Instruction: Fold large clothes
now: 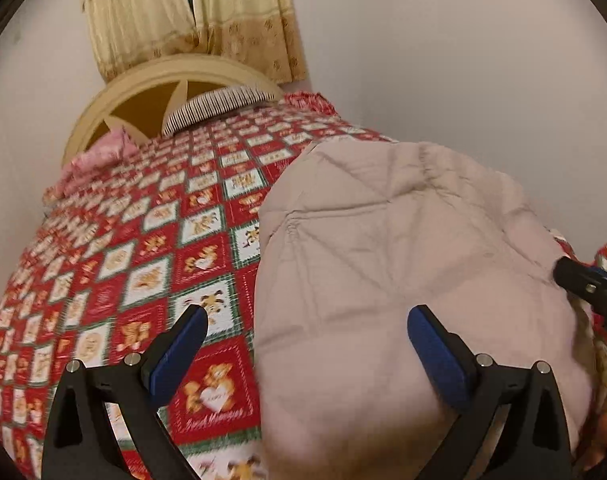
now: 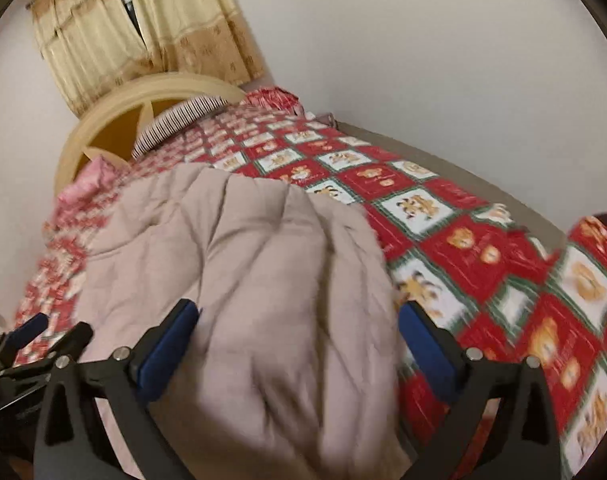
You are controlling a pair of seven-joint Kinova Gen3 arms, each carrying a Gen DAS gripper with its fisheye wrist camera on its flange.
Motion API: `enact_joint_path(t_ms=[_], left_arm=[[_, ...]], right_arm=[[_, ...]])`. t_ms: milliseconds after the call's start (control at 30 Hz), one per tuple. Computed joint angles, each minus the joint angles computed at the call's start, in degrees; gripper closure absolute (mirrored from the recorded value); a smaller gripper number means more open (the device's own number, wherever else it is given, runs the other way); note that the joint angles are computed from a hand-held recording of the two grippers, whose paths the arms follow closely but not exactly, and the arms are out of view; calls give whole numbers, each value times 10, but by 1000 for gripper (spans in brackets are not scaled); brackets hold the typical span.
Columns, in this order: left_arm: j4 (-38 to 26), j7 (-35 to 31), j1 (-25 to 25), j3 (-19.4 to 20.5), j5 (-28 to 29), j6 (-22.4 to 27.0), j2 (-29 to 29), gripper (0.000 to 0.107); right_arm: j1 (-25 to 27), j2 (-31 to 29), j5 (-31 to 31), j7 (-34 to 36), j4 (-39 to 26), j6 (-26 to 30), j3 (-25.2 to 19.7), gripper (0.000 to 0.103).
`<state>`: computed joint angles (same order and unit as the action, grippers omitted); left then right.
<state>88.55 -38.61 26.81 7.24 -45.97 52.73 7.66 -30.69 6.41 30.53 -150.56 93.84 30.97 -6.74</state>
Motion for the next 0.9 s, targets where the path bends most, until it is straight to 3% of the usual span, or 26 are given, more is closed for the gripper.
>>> enact_joint_path(t_ms=[100, 267, 433, 600, 767, 900], left_arm=[[3, 11, 19, 14, -12, 32, -16, 6], [21, 42, 47, 51, -37, 71, -48, 6], [8, 68, 65, 87, -36, 142, -64, 6], [8, 105, 67, 108, -39, 162, -93, 6], [-2, 146, 62, 140, -56, 196, -109, 6], [0, 181, 70, 171, -115, 235, -112, 6]], right_arm=[[-17, -53, 44, -31, 37, 29, -10, 1], [10, -127, 24, 21, 73, 76, -59, 1], [45, -205, 65, 9, 109, 110, -124, 0], [118, -249, 135, -57, 129, 98, -206, 0], [152, -259, 122, -46, 119, 69, -228, 0], [198, -281, 129, -57, 121, 55, -270, 0]])
